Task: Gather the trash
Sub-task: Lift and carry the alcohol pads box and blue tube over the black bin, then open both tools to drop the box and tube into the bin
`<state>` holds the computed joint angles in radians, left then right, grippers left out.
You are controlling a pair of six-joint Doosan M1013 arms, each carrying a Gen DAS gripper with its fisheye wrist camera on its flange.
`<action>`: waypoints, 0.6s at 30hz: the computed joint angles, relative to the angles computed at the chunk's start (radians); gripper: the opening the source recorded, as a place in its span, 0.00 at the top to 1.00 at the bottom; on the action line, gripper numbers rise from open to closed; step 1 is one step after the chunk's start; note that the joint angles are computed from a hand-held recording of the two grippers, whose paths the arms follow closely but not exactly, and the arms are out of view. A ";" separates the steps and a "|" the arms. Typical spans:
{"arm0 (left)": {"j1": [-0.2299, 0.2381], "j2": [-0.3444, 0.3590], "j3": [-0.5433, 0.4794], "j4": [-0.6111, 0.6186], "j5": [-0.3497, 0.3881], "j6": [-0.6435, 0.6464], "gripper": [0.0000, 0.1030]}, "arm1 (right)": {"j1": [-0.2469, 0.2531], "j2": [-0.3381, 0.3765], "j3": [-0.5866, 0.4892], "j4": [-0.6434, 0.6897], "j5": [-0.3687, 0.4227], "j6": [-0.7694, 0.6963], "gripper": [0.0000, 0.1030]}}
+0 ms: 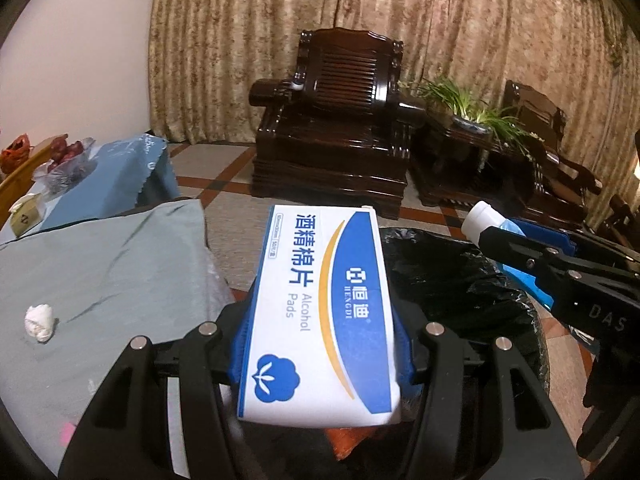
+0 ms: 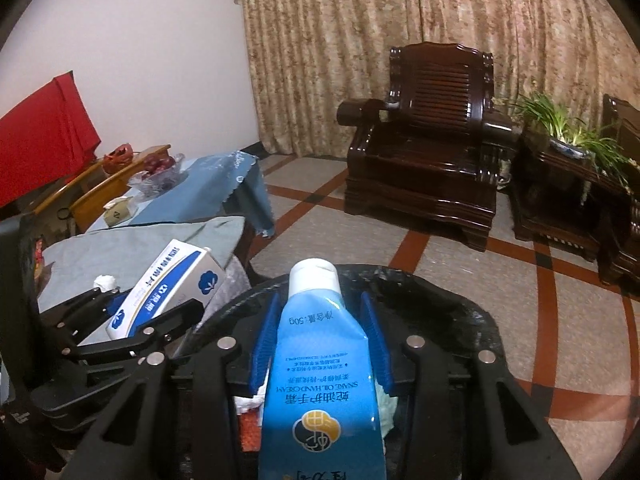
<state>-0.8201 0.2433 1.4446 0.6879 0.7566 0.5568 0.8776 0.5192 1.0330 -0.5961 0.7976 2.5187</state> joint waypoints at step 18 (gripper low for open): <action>0.022 0.019 0.004 -0.051 -0.017 0.031 0.13 | -0.015 -0.027 0.078 -0.118 -0.007 0.140 0.06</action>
<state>-0.7978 0.2625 1.4491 0.6366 0.7391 0.5880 0.8627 0.4917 1.1110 -0.7141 0.7907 2.6591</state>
